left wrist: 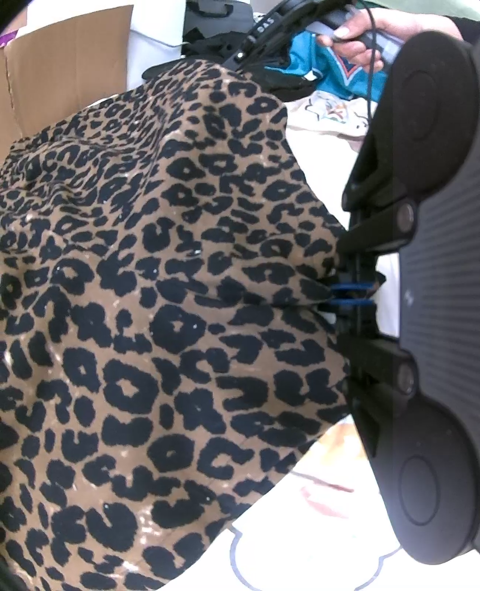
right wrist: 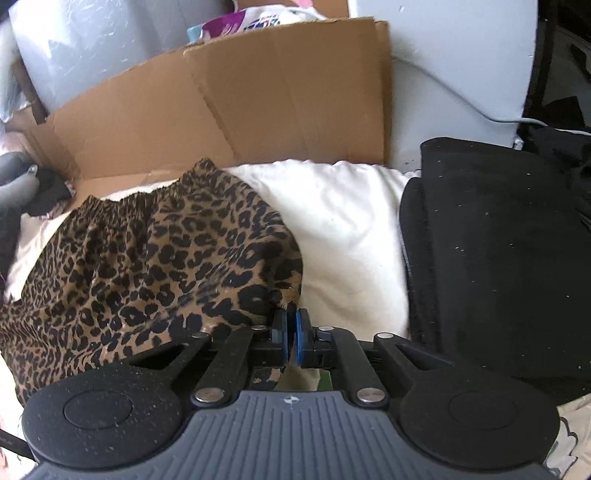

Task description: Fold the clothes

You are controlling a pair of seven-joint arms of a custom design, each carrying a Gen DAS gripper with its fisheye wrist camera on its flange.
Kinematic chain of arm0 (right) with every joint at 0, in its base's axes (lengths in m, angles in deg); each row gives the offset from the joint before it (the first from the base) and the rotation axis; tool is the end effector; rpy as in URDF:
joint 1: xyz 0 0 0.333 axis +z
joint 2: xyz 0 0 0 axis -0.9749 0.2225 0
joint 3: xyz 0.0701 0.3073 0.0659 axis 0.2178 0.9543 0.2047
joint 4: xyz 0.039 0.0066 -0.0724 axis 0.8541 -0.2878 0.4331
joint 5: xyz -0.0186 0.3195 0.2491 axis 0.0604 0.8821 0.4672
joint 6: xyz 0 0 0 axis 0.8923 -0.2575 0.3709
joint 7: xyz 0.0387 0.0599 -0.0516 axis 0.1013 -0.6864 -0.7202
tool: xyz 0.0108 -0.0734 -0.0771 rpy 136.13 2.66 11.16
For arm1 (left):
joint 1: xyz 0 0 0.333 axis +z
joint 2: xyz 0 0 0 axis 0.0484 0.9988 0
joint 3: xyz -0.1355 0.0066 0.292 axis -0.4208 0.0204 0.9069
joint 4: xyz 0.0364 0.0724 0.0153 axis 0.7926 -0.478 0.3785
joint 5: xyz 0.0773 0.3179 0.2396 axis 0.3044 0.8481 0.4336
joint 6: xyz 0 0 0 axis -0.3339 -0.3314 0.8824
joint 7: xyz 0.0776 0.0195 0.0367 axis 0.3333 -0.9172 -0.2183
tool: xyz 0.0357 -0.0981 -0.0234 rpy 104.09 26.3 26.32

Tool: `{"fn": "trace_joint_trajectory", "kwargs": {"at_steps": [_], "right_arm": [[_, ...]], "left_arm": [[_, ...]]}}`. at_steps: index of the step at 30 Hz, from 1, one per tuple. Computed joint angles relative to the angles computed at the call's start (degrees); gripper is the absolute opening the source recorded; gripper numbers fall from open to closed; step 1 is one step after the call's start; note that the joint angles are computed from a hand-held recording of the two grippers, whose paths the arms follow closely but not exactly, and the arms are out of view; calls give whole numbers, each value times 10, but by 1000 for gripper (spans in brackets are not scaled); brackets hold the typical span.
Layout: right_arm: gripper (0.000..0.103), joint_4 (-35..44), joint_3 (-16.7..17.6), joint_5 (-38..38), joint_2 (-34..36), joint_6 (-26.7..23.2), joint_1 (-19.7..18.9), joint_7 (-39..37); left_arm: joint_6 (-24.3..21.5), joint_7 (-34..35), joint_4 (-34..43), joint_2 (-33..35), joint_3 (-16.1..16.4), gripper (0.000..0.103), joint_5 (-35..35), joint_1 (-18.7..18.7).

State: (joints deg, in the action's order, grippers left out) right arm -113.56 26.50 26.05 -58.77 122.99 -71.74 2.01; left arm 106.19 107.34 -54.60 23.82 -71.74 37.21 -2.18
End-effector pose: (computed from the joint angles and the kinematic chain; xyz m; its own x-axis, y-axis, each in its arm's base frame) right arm 0.7050 0.0655 0.4646 0.3794 -0.9094 -0.1703 -0.7888 -0.2218 -0.5732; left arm 0.5466 -0.1156 0.4073 0.7000 -0.4974 0.5124 -0.6438 -0.7500 0.1514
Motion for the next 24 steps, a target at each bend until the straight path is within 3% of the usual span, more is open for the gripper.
{"fn": "trace_joint_trajectory", "kwargs": {"at_steps": [5,10,20,24], "right_arm": [[2,14,-3,2,0,-21,-6,10],[0,6,-22,-40,-2,2,4,56],[1,-22,-10,-34,-19,-65,-7,43],[15,-20,-3,4,-14,-108,-16,38]], "left_arm": [[0,-7,4,1,0,5,20,1],[-6,-13,8,5,-1,5,29,3],[-8,-24,18,14,-5,5,37,7],[-11,-22,15,10,-4,5,36,8]]}}
